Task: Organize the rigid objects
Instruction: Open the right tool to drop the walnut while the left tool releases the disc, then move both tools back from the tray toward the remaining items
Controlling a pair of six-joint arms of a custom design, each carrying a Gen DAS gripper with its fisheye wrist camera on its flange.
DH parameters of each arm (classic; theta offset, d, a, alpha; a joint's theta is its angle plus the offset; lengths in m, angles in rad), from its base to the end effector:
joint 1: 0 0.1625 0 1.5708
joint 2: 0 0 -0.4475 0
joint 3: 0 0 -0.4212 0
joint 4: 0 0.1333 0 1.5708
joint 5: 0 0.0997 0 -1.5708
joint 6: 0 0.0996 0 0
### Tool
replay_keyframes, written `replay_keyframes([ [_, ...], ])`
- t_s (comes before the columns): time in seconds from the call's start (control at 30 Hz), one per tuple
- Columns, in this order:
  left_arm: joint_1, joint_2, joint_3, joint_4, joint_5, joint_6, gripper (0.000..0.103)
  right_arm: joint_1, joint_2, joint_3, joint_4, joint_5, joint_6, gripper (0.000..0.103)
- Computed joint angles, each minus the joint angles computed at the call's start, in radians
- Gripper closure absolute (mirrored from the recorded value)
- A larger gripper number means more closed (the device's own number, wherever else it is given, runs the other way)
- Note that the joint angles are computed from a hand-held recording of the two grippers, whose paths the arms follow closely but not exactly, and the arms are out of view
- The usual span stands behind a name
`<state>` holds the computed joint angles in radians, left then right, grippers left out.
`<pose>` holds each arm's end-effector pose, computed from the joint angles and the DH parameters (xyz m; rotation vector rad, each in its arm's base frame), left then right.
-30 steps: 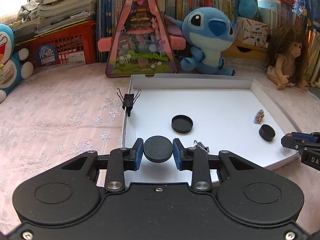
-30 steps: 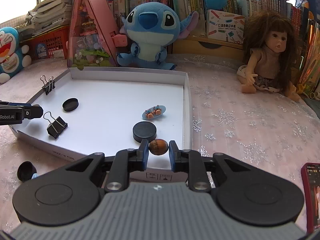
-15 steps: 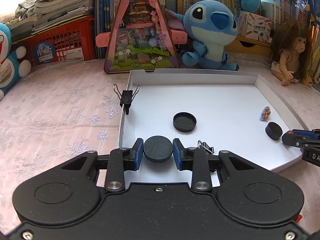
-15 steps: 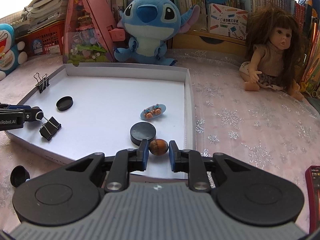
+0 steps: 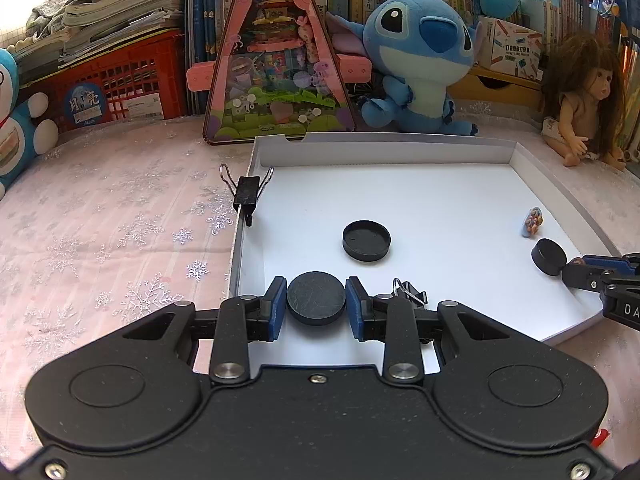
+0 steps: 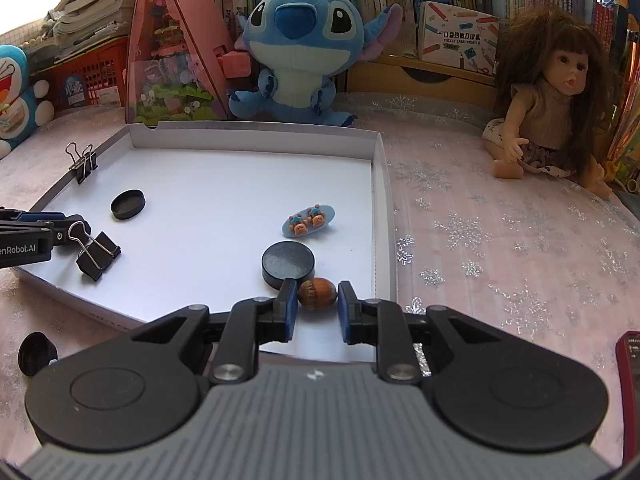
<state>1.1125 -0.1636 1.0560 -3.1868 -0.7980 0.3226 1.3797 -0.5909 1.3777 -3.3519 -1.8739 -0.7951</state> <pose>-0.1843 -0.8321 -0.0800 0.5399 2.2287 -0.9183 -0.0508 -0.8081 0.1453 0.4937 -2.2148 0.9174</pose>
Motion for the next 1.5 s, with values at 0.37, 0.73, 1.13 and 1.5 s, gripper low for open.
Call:
replay_keyframes([
  [0.37, -0.001, 0.008, -0.010, -0.001, 0.006, 0.016, 0.073, 0.000, 0.000, -0.002, 0.005, -0.002, -0.001, 0.077],
  [0.73, -0.006, -0.009, 0.024, -0.032, -0.005, 0.030, 0.057, -0.002, -0.011, 0.015, -0.011, 0.018, 0.016, 0.050],
  [1.13, -0.033, -0.085, 0.184, -0.167, -0.049, 0.059, 0.033, -0.005, -0.071, 0.123, -0.090, 0.097, 0.000, 0.037],
  [1.5, -0.055, -0.173, 0.388, -0.263, -0.088, 0.038, 0.029, -0.024, -0.148, 0.288, -0.152, 0.191, -0.003, 0.029],
])
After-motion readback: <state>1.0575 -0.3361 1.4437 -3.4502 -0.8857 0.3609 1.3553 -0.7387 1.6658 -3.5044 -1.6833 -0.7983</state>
